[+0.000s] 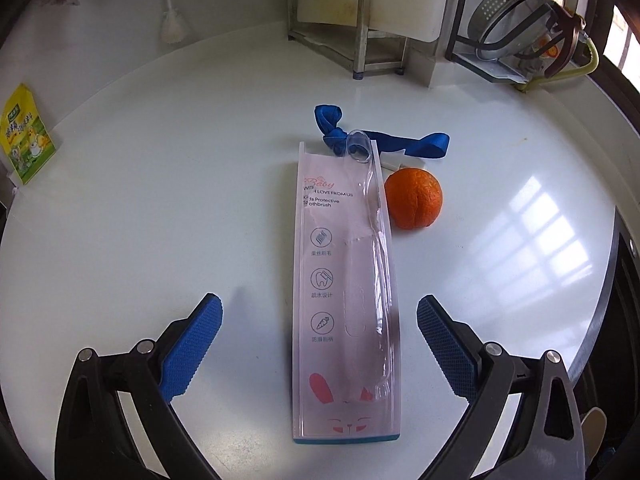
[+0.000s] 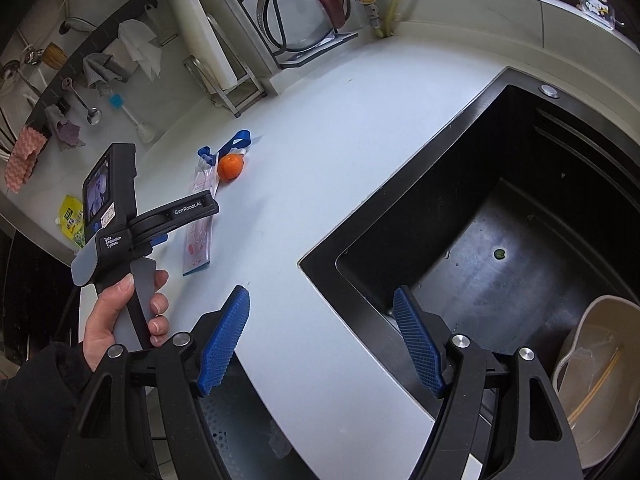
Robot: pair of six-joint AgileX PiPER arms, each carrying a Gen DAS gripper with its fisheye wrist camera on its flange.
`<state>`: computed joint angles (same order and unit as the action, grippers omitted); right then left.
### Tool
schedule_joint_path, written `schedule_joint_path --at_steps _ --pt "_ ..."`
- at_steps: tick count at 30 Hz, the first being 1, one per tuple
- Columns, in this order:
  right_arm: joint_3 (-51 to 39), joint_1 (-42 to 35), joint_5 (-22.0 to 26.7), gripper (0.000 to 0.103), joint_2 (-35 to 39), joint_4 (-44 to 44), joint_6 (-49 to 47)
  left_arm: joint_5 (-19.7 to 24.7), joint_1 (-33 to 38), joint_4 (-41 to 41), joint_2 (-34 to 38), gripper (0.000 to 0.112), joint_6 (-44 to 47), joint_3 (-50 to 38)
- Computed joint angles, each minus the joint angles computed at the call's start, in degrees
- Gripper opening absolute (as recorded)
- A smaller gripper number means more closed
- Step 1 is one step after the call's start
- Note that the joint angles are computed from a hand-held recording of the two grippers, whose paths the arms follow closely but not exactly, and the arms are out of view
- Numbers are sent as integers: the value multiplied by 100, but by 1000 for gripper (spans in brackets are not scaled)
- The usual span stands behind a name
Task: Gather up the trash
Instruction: 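Grasp the clear pink-printed plastic package with the left tool and lift it, then grasp the orange and blue ribbon with the right tool while the left tool holds the package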
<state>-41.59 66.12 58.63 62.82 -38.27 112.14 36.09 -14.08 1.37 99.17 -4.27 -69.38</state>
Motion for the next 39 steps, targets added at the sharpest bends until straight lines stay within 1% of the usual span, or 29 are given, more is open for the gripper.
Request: schedule_joint_path --at_steps 4,7,8,9,10,11,12,14,17,20,22,24,26,28,30,31,33,34,39 --pt "-6 -144 -168 71 119 44 -61 -43 -46 98 161 96 -48 -44" --pt "-12 -281 -270 71 169 63 -151 -169 -21 30 163 90 19 -27" --pt "-14 -328 -312 71 189 64 -181 -224 -6 -14 131 82 107 5" --pt "-6 -389 -359 71 198 74 -232 -252 14 -82 108 70 224 15" --pt "-6 -444 -405 71 221 79 -277 -246 49 -185 72 64 371 25" --pt "-4 -504 -460 71 247 76 -330 -214 88 -271 51 54 493 20" --pt "3 -570 -530 71 266 75 -399 -175 133 -346 49 52 589 -3" --pt "-11 -781 -738 71 310 108 -686 -84 293 -649 40 52 852 -29" --pt "-73 -1179 -1101 71 373 106 -1312 -15 511 -809 -21 52 1009 0" --pt "-256 -1714 -1521 71 529 234 -2284 32 719 -910 -170 52 1173 71" --pt "-426 -2156 -1852 71 692 444 -3130 14 814 -872 -309 52 1241 147" --pt "-718 -2553 -2062 71 1003 747 -3971 -36 889 -795 -475 52 1285 250" --pt "-1032 -2842 -2253 71 1401 955 -4579 -90 984 -777 -629 52 1384 360" --pt "-1334 -3023 -2416 71 1858 940 -4814 -106 1080 -818 -741 52 1524 431" --pt "-1662 -3161 -2454 71 2367 701 -4651 -85 1183 -930 -825 52 1751 471" --pt "-1813 -3284 -2543 71 2590 738 -4696 -76 1234 -983 -871 52 1865 489" --pt "-2078 -3573 -2849 71 2959 1218 -5214 -66 1339 -1150 -944 52 2129 504" --pt "-2235 -3666 -2925 71 3141 1381 -5418 -58 1392 -1242 -957 52 2264 489" --pt "-2993 -3807 -2678 71 3903 1507 -5749 -20 1608 -1592 -954 52 2751 394"
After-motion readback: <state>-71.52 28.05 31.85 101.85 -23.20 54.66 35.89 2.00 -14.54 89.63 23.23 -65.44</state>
